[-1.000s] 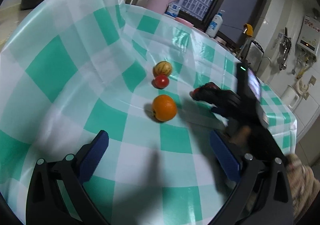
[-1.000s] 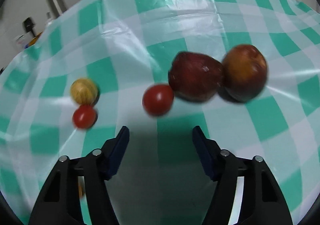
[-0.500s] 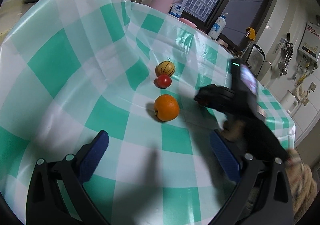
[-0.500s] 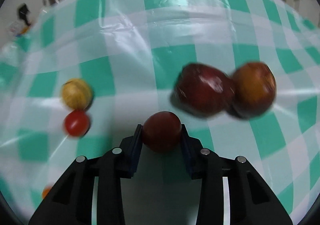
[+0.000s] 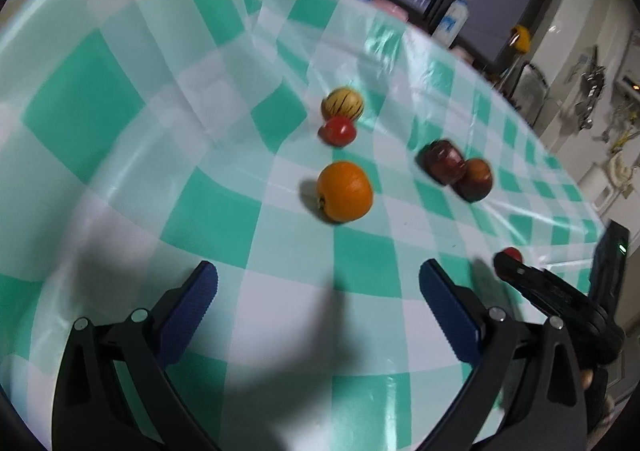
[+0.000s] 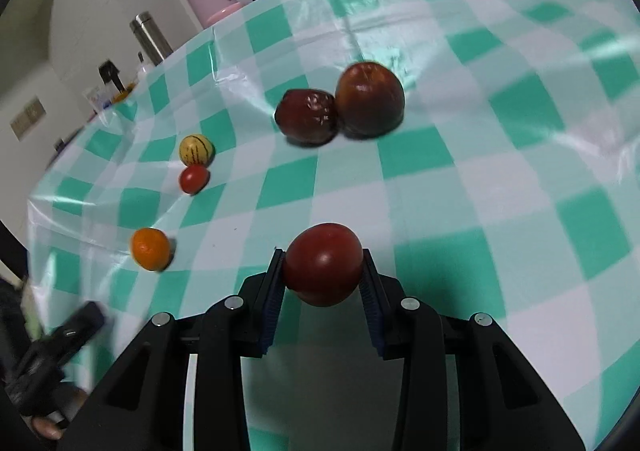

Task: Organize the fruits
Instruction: 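Grasp a red tomato with the right tool while the left tool grasps an orange, then carry the tomato and orange with both tools over the white bin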

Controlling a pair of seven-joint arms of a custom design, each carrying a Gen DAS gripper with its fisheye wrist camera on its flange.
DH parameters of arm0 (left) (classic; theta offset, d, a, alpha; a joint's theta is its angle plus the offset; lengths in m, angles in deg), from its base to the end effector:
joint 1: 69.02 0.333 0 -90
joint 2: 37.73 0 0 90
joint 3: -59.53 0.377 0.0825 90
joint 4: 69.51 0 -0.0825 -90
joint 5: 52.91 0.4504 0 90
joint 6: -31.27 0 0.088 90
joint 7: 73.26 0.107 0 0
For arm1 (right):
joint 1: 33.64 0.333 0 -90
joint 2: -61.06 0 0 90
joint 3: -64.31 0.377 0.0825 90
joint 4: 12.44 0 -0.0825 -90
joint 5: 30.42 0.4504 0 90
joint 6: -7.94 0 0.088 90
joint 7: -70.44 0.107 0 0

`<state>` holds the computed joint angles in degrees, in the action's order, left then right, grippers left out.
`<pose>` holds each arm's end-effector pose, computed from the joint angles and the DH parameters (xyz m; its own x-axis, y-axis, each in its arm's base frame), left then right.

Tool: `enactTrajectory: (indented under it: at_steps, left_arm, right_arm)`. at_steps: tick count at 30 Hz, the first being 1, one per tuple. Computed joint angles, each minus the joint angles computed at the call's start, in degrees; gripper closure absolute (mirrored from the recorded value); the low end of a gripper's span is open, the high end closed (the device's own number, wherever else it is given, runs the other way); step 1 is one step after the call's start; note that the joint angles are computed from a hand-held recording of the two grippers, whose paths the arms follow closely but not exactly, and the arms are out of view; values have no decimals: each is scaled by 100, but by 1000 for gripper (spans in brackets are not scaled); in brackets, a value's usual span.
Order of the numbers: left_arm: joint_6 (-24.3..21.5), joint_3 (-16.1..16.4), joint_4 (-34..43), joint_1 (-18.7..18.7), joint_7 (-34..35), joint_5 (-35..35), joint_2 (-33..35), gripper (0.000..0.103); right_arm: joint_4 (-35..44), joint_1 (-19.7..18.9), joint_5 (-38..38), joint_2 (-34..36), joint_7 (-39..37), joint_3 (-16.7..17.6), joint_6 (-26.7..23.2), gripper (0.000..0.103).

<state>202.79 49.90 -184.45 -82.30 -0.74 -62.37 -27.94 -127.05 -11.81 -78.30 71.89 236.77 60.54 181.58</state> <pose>0.6516 -0.2559 0.4930 -0.0722 -0.9261 0.3704 -0.7498 -0.1944 -0.6324 0.6383 0.2697 0.4674 -0.0701 -0.9476 -0.3118 -0.6498 0.2805 -0.7064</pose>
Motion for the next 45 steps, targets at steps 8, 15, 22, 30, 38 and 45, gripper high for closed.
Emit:
enactTrajectory:
  at_steps: [8,15,22,30,38,45]
  left_arm:
    - [-1250,521,1418,-499,-1007,1520,875,2]
    - [-1962,900,2344,-904,-1497,2643,1433,46]
    - [-1152,518,1682,-567,-1165,2320,1089,60]
    - [-706,779,1196,-792,-1435,2393,748,60]
    - [-442,893,526,-971,-2401,3512,152,60]
    - [-308,502,132,-653,-2373,3443,-135,60]
  right_arm:
    - [-80,77,-130,-9,233,-157,374,66]
    - [-124,110,-82,-22,186,-211,501,66]
    - [-151,124,134,-17,-38,-218,562,66]
    - [-164,139,453,-2,-355,-203,559,66]
    - [-152,354,140,-15,11,-458,556,66]
    - [-133,337,-255,-33,417,-475,546,66]
